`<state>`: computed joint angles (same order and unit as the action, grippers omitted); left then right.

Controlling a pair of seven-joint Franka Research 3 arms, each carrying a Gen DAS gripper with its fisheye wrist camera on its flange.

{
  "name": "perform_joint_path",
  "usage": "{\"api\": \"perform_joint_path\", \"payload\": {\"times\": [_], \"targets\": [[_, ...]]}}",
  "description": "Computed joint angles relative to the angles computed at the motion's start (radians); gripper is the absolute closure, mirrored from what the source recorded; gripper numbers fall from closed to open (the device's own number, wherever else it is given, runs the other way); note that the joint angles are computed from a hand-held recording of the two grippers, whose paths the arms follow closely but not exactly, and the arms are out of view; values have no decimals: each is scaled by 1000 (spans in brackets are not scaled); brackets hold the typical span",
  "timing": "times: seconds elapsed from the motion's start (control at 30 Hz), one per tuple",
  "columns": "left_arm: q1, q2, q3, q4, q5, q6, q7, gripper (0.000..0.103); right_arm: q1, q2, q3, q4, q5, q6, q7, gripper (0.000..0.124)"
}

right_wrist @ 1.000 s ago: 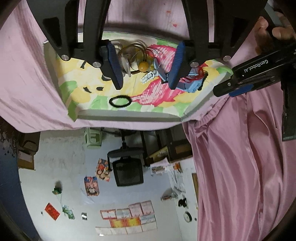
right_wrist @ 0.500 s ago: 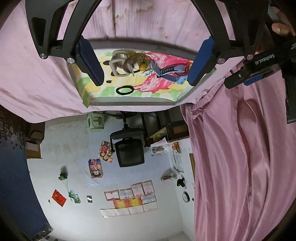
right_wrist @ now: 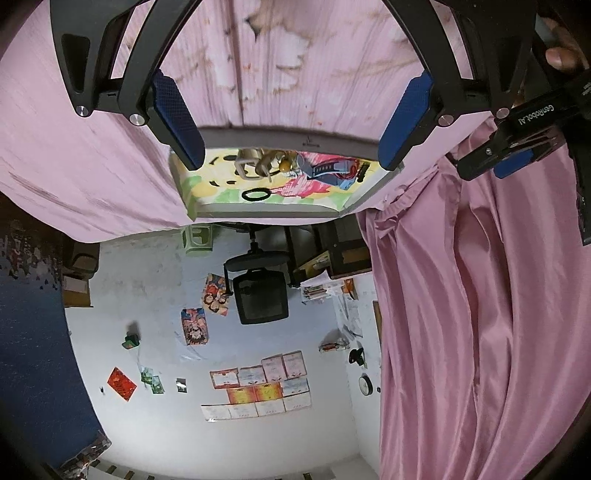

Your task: Organize jewelry

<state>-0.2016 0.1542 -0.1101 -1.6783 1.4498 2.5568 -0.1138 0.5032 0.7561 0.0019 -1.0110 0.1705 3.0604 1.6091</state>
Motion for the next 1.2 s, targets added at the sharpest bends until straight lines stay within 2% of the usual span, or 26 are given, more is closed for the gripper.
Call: {"api": "perform_joint_path", "payload": {"times": [0.23,0.37,0.43,1.2], "targets": [[-7,-80,-33,-114,67,-50,-58,1,32,-180,-30,-319,18,151,-23,31],[1,-99,-49,-142,74,-60,-71,1,50,-228,-43,-402,40,186,-46,31],[5,-104,-55,-149,76,-62,-76,1,66,-235,-60,-412,50,189,-53,31],[11,-111,-68,-166,79,-70,-87,1,53,-260,-35,-450,104,200,-109,31]]}}
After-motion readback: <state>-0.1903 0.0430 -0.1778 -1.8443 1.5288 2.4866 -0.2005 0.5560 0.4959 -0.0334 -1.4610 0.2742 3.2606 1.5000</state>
